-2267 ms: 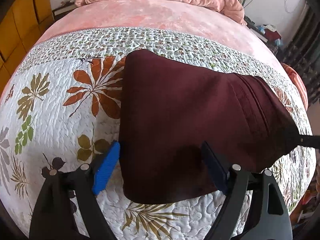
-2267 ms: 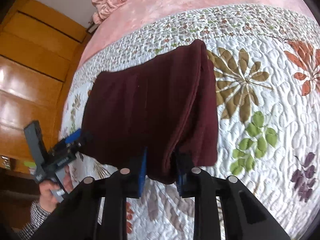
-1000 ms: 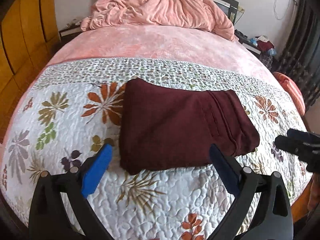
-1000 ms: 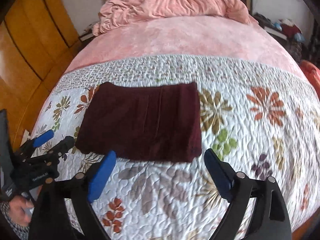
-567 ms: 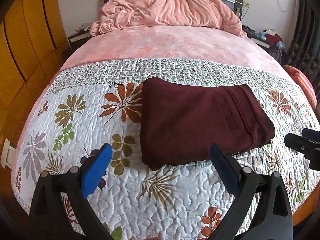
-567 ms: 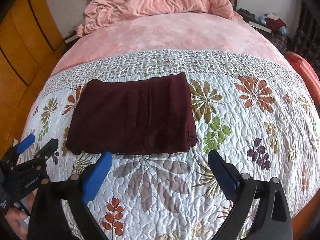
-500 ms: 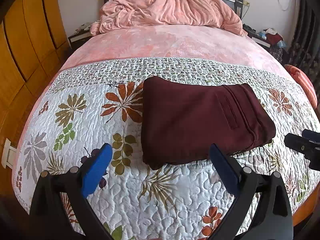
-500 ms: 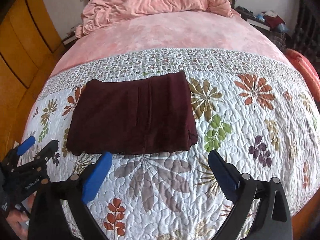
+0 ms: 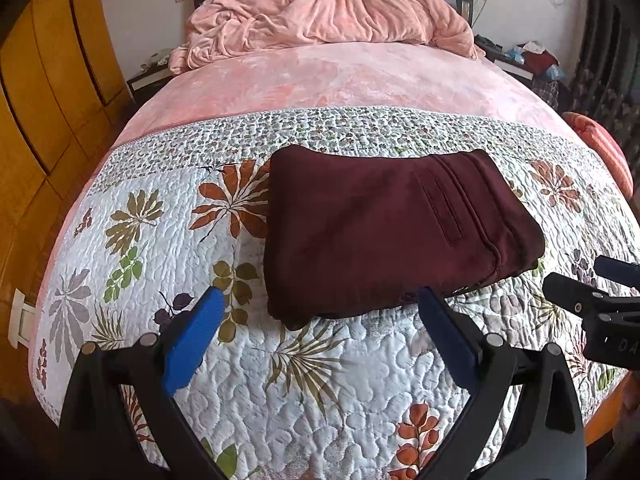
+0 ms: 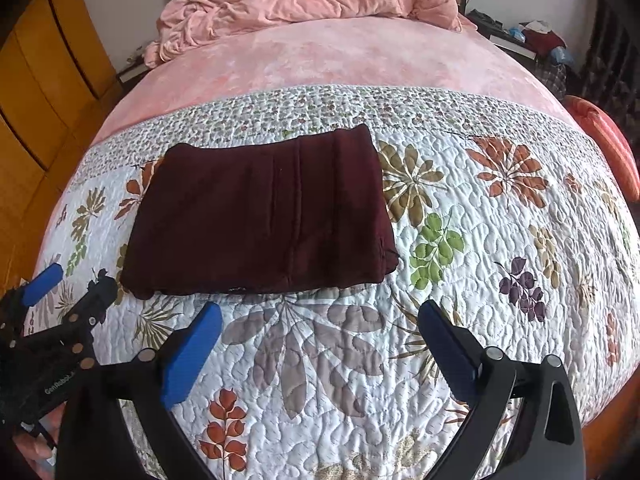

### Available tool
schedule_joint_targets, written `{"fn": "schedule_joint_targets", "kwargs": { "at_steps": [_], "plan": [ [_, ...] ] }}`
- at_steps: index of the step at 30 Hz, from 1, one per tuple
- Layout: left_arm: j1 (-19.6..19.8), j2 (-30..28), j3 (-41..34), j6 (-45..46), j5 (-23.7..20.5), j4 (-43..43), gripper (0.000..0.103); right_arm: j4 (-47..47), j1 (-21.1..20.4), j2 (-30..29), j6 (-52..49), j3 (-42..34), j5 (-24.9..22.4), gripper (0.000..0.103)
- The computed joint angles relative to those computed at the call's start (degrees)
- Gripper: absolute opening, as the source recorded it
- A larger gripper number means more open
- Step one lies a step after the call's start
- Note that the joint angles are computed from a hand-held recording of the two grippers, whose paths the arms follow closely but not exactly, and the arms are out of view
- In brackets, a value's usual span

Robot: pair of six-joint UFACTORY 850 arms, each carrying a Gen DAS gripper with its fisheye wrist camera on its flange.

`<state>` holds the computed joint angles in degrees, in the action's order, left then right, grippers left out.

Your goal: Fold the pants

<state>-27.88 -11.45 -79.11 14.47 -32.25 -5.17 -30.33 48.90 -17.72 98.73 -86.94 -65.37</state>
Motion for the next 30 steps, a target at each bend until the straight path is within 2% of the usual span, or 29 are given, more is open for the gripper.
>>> {"fn": "schedule_joint_targets", "kwargs": {
  "at_steps": [30],
  "plan": [
    [-0.32, -1.25, -0.83, -3.26, -1.11, 3.18, 0.097, -1.95, 0.65, -1.48, -1.90, -1.57, -3.90, 0.099]
  ]
}}
